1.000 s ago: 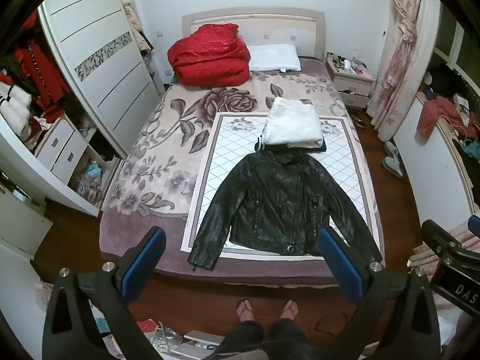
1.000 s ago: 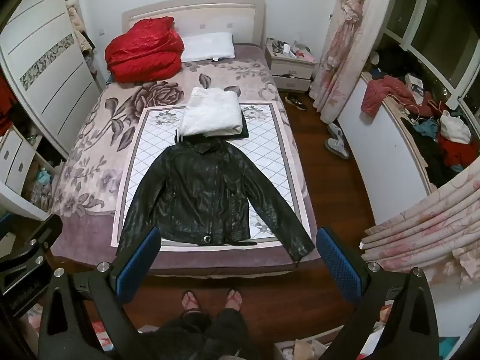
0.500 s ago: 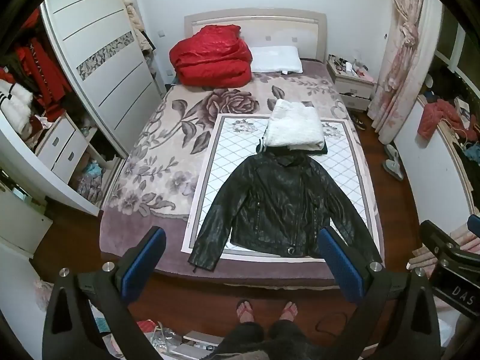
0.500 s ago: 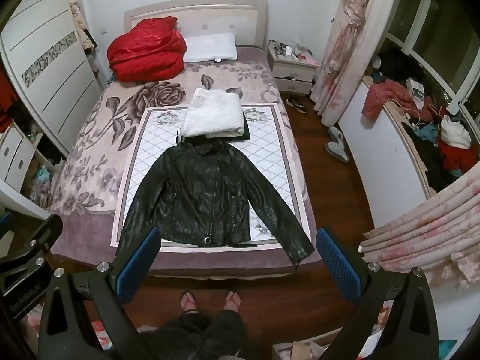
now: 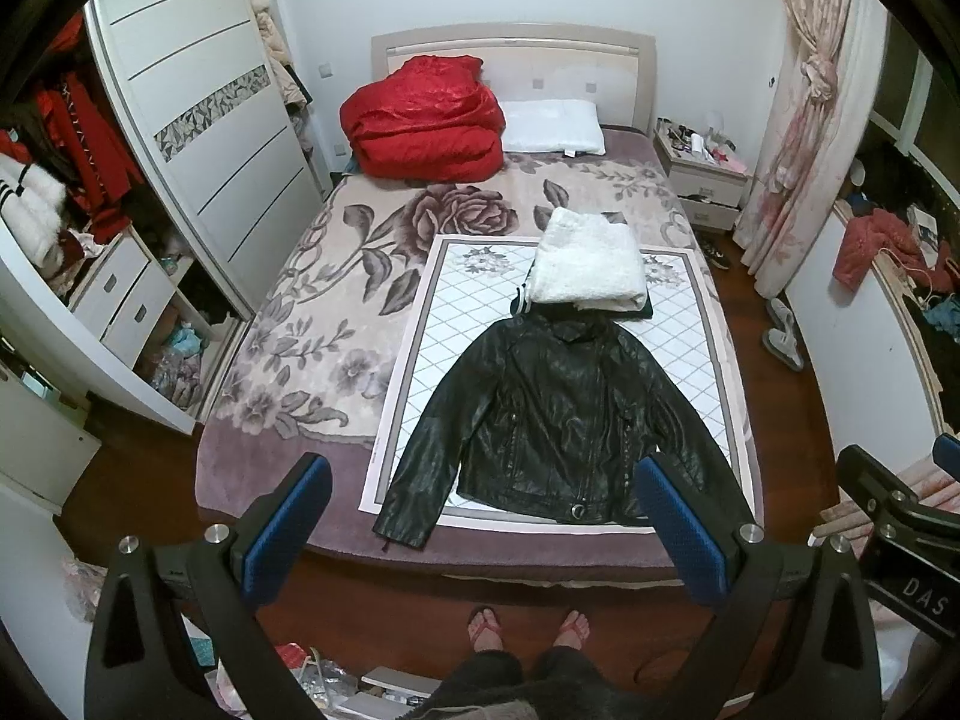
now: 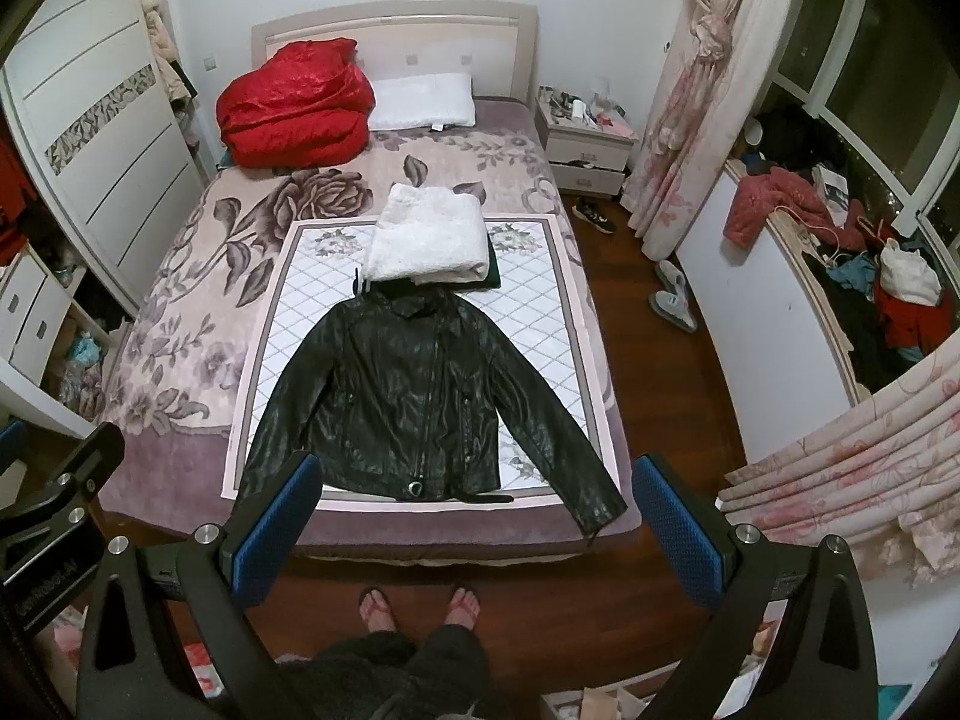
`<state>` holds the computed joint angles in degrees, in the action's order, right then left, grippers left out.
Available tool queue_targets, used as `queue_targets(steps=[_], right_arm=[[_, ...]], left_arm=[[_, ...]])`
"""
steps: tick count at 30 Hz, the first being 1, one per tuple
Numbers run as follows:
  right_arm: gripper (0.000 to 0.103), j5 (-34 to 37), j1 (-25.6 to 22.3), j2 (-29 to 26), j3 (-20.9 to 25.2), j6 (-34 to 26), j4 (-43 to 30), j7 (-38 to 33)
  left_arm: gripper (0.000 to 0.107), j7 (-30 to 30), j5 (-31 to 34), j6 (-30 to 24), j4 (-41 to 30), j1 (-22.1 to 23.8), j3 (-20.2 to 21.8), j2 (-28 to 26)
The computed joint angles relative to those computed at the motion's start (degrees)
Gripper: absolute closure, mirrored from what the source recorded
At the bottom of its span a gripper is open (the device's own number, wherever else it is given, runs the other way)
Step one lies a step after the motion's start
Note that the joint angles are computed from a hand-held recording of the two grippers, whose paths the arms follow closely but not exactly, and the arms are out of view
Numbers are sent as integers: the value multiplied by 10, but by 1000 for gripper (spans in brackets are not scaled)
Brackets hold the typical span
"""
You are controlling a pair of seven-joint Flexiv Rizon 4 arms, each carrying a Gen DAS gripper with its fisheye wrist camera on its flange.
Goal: Fold large clothes
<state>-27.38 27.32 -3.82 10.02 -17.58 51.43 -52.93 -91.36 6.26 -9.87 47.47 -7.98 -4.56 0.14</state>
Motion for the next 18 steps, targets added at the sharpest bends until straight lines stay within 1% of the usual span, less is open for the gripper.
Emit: queue_targets(steps=[2,4,7,8,9,10,11,12,13,14,15,18], right_arm=[[0,1,0,-2,-1,-1,-4,1],[0,-2,1,1,1,1,3,2],[0,-6,6,-10,-2,-10,-23,-4],[0,-7,7,-8,-2,-9,-18,-2],[0,-7,6,-14,0,-19,-30,-3],[0,-12,18,-31,-16,-22,-61,-18],[0,-14,19,-37,-13,-31,-74,-20],[0,-13,20,-35,-16,-29,-70,-18],[0,-12,21,-35,-17,-29,-70,-18],[0,-12,22,-35,-18,-30,-71,-19],[0,-12,23,-35,-19,-29,-70,-19],[0,-16,28,-47,-25,-37,-94,-26]], left_arm=[[4,0,-2,3,5,0,2,3],[4,0,-1,-1,-4,1,0,-3],[4,-4,1,-11,-28,1,-4,-16],[4,-7,4,-20,-50,0,-7,-28],[4,-7,5,-24,-59,-2,-6,-33],[4,-8,7,-29,-72,-4,-7,-41],[4,-9,9,-35,-86,-7,-6,-49],[4,-9,9,-29,-87,-4,-10,-50],[4,-7,5,-26,-69,-12,4,-40],[4,-7,4,-26,-69,-13,5,-39],[4,-8,5,-32,-86,-12,3,-49],[4,-9,7,-37,-100,-17,4,-57]])
